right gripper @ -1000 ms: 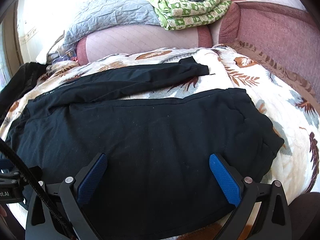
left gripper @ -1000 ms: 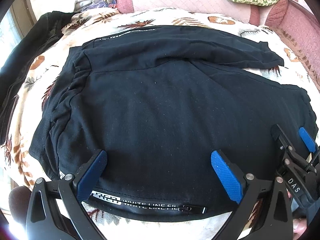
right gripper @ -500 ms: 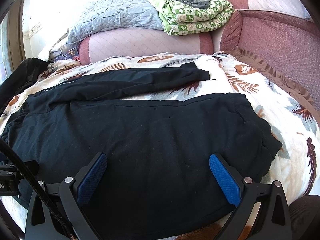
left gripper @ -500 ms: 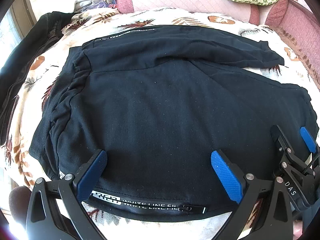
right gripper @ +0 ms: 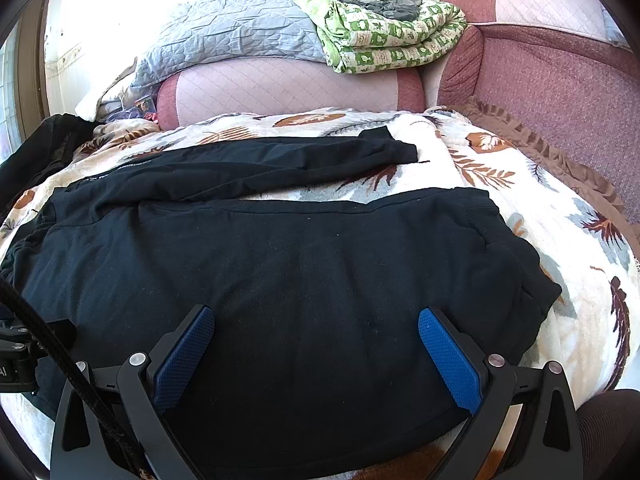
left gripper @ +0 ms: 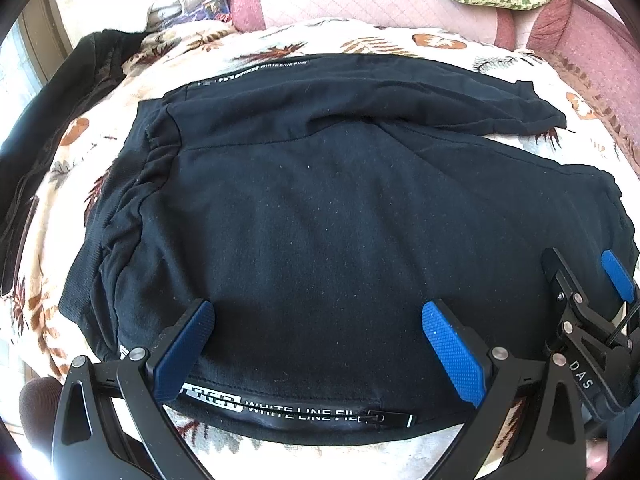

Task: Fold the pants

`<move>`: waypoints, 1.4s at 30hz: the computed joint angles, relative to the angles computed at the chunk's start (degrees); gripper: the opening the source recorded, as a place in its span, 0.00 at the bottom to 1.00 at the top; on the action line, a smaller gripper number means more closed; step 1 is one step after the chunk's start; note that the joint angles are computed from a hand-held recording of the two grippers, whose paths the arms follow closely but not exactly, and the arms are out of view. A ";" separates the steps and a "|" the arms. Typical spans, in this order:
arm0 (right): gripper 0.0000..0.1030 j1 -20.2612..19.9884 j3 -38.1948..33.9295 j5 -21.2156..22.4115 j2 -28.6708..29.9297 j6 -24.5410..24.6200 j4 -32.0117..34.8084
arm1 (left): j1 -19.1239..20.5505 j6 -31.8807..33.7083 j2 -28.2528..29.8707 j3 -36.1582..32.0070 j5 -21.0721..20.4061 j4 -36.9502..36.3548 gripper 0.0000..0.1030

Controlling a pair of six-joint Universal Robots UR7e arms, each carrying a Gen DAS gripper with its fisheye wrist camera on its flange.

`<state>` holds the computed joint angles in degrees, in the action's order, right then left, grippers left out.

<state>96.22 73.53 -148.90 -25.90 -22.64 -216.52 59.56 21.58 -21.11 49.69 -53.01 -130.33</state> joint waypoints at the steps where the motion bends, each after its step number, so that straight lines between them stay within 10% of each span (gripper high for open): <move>1: 1.00 0.00 0.01 -0.01 -0.01 -0.07 -0.07 | -0.06 0.75 -0.13 0.53 0.13 -0.93 1.00; 23: 1.00 0.54 0.53 -4.12 -2.94 11.17 17.76 | 4.25 -3.50 -4.03 -7.47 -14.90 0.38 0.87; 35: 1.00 0.84 -0.77 -6.37 -2.66 14.60 21.42 | 5.82 -3.29 -1.33 -16.94 -12.44 5.84 0.83; 39: 1.00 0.39 0.01 -4.15 -3.23 11.45 19.99 | 7.17 -11.20 5.52 -31.32 -9.64 15.80 0.83; 42: 1.00 0.07 0.70 -2.06 -3.02 6.93 15.52 | 6.78 -9.40 9.60 -37.92 -3.61 19.41 0.64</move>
